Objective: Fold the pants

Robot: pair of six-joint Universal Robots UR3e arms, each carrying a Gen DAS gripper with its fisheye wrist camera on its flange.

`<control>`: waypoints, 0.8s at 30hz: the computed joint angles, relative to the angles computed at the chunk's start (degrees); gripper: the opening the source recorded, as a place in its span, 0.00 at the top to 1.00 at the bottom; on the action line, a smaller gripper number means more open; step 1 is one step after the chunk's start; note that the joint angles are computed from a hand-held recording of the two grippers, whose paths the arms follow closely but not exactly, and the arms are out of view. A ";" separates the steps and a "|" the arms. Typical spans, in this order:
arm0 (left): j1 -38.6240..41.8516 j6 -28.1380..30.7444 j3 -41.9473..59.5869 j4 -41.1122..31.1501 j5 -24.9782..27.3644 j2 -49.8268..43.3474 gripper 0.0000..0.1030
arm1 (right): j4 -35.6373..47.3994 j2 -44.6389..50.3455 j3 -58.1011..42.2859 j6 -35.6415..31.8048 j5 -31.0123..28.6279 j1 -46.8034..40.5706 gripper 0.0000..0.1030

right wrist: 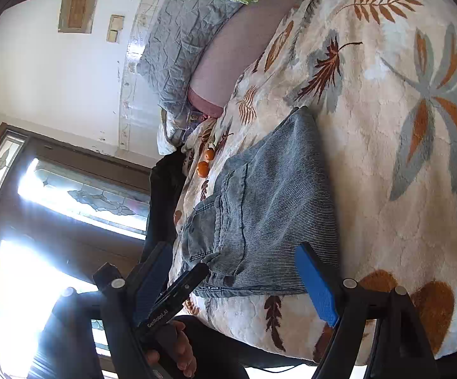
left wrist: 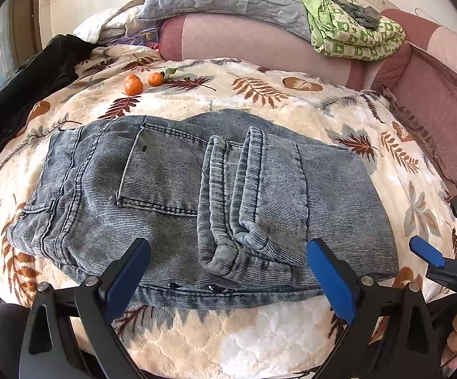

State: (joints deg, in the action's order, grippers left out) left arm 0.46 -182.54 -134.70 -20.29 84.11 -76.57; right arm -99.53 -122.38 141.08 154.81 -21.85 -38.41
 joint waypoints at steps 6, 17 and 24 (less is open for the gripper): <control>9.96 1.03 -6.80 -5.73 -4.86 13.04 0.04 | 14.09 -1.68 -1.30 -8.66 2.64 -4.79 0.20; 23.77 4.46 -2.61 -25.50 -28.90 17.58 0.04 | -4.73 1.20 1.47 3.89 1.92 0.37 0.20; 18.08 -0.37 5.47 -25.15 -39.07 5.10 0.07 | -16.22 3.04 3.64 11.58 0.80 2.38 0.20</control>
